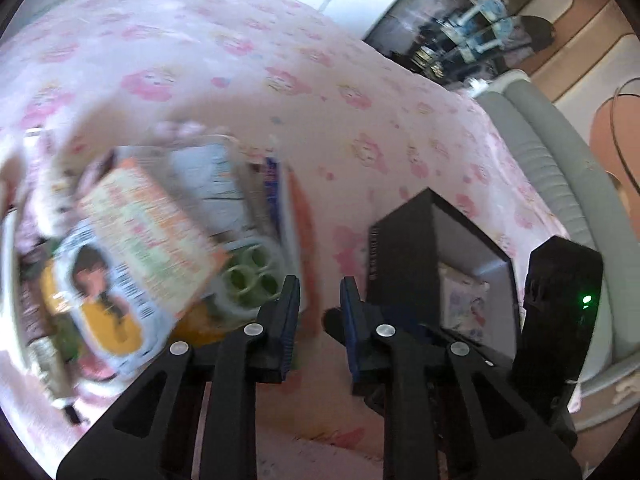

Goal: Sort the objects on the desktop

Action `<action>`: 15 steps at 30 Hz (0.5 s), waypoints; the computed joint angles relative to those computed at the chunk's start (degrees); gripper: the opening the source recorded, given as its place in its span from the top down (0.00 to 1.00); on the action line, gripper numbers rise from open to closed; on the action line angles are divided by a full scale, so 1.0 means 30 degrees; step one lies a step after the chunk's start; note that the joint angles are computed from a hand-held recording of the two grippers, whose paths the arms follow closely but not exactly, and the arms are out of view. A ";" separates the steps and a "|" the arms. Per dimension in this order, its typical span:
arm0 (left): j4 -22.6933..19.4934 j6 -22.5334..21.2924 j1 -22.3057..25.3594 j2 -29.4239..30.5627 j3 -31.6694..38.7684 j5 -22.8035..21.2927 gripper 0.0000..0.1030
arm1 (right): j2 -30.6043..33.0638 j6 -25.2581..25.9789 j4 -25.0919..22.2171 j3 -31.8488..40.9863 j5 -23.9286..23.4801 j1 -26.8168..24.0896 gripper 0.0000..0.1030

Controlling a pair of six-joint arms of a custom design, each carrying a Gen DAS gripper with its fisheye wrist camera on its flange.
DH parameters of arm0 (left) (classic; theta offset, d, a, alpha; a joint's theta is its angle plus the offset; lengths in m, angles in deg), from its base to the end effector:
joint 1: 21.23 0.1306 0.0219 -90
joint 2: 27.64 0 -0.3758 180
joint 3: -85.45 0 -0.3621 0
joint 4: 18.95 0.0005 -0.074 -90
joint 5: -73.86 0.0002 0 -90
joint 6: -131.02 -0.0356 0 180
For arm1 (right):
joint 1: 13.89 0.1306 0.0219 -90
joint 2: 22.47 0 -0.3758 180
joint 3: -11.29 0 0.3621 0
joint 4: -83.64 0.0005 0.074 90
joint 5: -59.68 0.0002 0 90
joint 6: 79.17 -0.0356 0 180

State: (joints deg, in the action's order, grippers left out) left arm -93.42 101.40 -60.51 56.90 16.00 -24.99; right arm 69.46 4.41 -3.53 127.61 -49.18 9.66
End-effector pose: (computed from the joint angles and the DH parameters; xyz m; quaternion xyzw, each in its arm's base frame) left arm 0.3002 -0.2391 0.5816 -0.1976 0.9115 -0.2236 0.2832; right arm 0.3746 0.1753 0.5599 -0.1809 0.9424 0.2138 0.1831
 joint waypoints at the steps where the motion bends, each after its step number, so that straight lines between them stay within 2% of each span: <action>1: 0.0134 -0.0185 0.0279 0.0283 0.0193 0.0392 0.81 | 0.0064 -0.0440 0.0088 0.0267 0.0454 -0.0074 0.60; 2: 0.0210 -0.0384 0.0489 0.0486 0.0332 0.0676 0.81 | 0.0014 -0.0687 0.0288 0.0342 0.1129 -0.0018 0.60; 5: 0.0107 -0.1060 0.1019 0.1215 0.1010 0.1167 0.81 | -0.0184 -0.1339 0.0842 0.0451 0.1721 -0.0360 0.60; 9: -0.1113 -0.1561 0.1350 0.2445 0.2093 0.1100 0.81 | -0.0107 -0.1610 0.1510 0.0345 0.2237 -0.0816 0.60; 15: -0.2557 -0.1482 0.1072 0.3394 0.2840 0.0323 0.79 | 0.0513 -0.0766 0.0870 0.0757 0.1048 -0.1337 0.61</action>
